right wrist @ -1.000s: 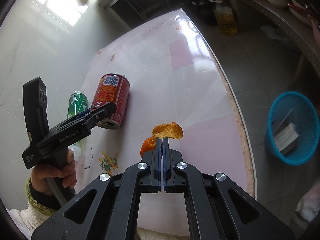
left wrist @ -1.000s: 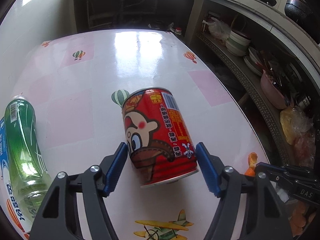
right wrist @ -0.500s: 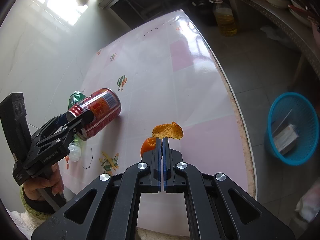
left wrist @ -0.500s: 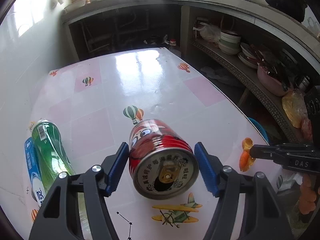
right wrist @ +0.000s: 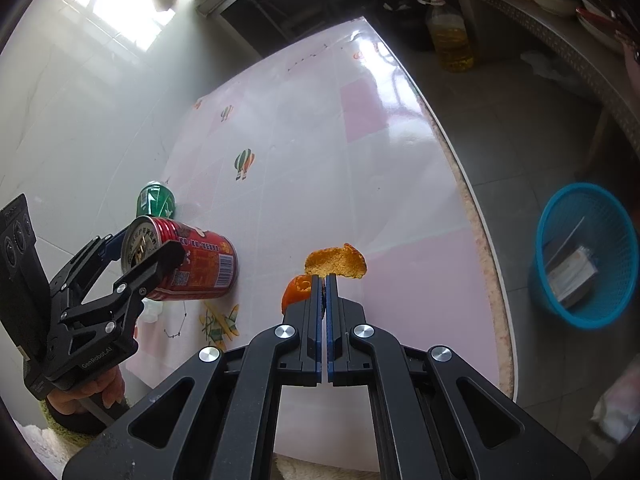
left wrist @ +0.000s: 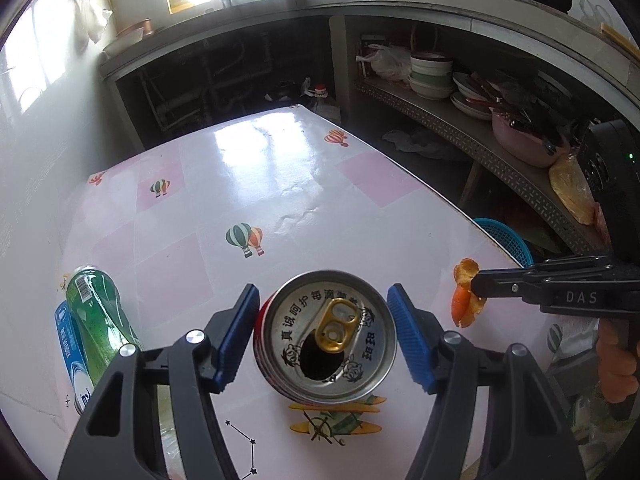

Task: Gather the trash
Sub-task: 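Grasp the red can with the left gripper and lift it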

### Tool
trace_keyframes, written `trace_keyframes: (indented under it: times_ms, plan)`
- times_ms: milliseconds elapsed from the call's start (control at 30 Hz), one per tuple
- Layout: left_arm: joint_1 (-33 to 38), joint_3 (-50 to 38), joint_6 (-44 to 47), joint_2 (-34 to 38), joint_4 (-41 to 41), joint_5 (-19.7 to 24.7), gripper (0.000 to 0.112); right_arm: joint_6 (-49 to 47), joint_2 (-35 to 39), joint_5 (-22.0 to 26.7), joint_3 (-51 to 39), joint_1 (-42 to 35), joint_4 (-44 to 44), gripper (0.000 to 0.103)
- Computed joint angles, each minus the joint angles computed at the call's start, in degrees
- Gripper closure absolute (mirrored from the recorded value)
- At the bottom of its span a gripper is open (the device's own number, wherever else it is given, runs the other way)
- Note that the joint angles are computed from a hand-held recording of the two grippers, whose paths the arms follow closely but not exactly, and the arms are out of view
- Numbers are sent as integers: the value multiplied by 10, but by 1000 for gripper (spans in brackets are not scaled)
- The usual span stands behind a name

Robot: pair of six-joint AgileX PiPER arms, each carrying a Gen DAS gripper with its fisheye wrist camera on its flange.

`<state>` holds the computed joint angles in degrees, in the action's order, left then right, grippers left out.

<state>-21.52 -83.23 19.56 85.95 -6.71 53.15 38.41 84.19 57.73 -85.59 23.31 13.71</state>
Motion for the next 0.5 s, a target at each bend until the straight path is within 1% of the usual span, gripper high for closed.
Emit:
trace_keyframes:
  times_ms: [367, 433, 500]
  plan:
    - [-9, 14, -8, -2, 9, -31, 48, 3, -3, -7, 10, -1, 4, 102]
    - [-8, 5, -12, 9, 10, -24, 48, 5, -3, -9, 13, 0, 4, 102]
    - [2, -8, -8, 25, -11, -9, 48, 7, -4, -12, 16, 1, 4, 102]
